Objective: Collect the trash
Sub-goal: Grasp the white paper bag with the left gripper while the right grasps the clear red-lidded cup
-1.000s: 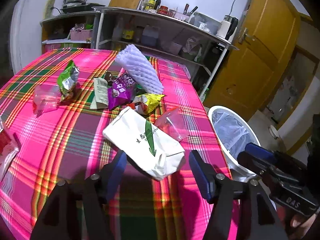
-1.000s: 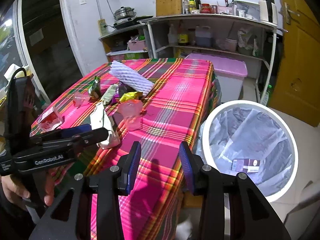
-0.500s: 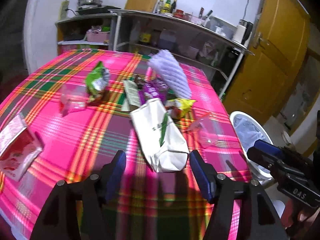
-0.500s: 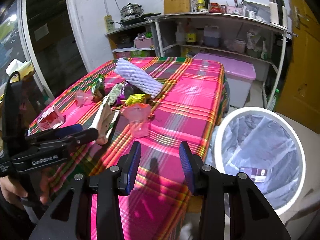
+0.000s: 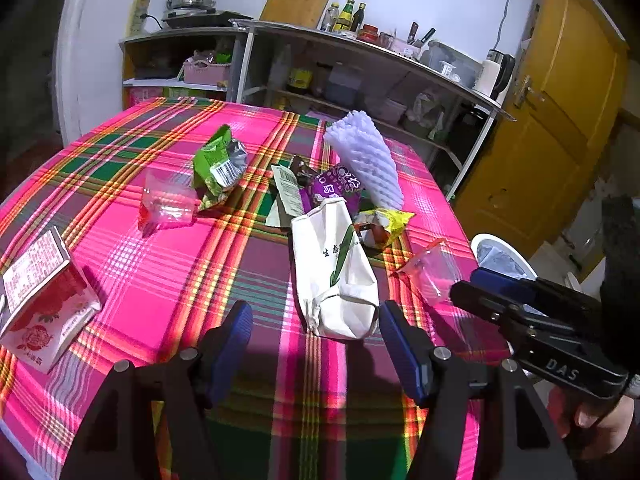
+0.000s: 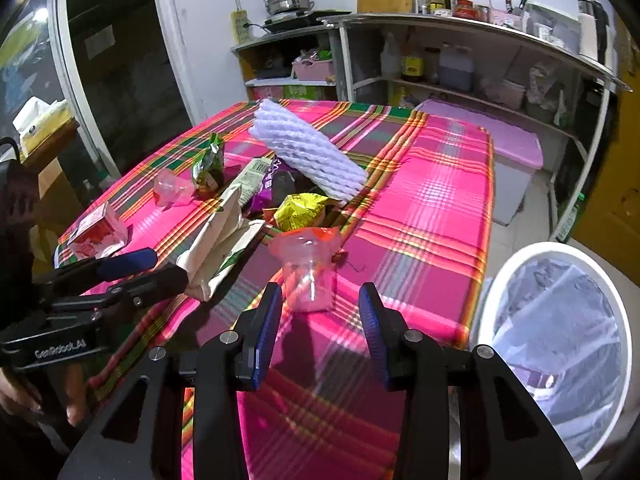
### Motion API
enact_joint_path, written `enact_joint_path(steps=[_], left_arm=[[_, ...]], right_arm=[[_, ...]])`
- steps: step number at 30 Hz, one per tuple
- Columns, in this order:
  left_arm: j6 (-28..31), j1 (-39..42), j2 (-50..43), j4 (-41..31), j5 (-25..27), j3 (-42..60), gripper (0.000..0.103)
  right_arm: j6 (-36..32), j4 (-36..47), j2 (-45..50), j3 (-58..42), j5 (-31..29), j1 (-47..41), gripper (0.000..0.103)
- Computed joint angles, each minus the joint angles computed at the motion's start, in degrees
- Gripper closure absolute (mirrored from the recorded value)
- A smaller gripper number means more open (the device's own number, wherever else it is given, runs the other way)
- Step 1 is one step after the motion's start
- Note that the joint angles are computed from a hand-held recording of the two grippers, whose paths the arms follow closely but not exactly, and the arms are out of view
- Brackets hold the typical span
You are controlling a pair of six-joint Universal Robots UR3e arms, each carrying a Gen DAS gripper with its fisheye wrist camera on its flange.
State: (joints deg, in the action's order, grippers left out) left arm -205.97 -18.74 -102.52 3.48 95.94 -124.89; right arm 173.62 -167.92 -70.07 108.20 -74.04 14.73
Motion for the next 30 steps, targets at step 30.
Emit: enact_joint_path(steps=[30], left_arm=[[0.6, -1.1, -7.3, -2.8, -1.5, 8.1, 0.058]], right_arm=[[2.0, -3.2, -6.2, 9.2, 1.8, -4.0, 0.073]])
